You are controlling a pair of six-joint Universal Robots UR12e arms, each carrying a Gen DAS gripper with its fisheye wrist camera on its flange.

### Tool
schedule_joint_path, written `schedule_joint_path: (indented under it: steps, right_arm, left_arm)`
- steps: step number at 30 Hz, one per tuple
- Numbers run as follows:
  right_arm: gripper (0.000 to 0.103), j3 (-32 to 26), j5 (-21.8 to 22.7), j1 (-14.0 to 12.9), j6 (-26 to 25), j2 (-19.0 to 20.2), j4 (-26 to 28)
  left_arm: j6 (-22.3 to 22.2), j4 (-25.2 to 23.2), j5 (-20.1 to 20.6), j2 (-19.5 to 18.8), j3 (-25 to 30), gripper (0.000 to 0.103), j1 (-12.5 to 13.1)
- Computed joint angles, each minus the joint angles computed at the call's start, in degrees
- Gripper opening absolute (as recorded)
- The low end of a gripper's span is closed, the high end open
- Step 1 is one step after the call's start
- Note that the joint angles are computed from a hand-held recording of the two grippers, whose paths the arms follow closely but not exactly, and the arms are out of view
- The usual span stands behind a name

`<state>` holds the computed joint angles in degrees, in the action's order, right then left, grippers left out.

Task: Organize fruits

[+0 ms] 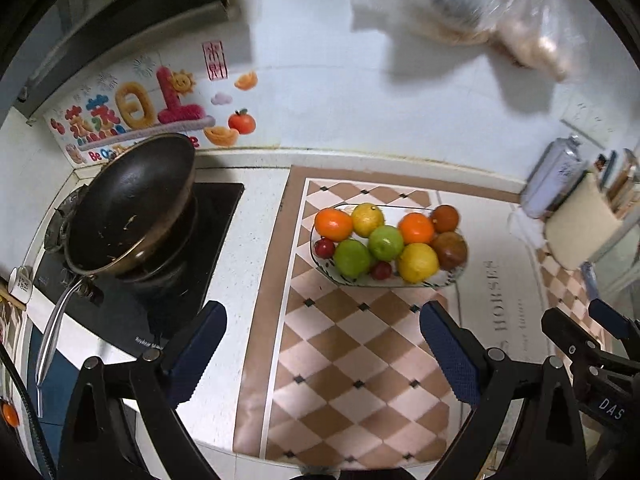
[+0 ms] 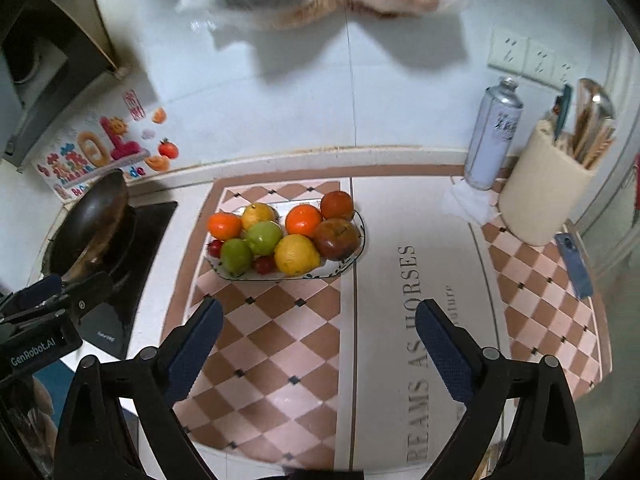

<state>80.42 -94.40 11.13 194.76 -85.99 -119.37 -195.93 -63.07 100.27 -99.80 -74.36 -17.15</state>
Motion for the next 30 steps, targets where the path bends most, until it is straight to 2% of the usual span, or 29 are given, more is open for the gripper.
schedule_joint_path:
  steps: [8,15,21,30]
  right_arm:
    - [0.100,2.69,-4.11,3.31,1.82,-6.04,-0.76]
    - [0.101,4.54,-6.96,5.88,3.68,-10.38,-0.73]
    - [0.101,4.86,-7.35,6.87,3.76,-12.69,-1.56]
    - [0.101,4.54,-5.52,6.30,2.49,-13.86,-0.84]
  left_arm:
    - [1.48,2.96,-1.23,6.77,-5.27,0.099,-0.44]
    - [2.97,4.32,-0.15,11.40,-8.19,0.099,-1.31]
    - [2.20,4.42,0.86,13.70,-9.42,0.099,-2.17]
    - [1.01,5.31,2.93,14.42,-9.81,0.099,-3.70]
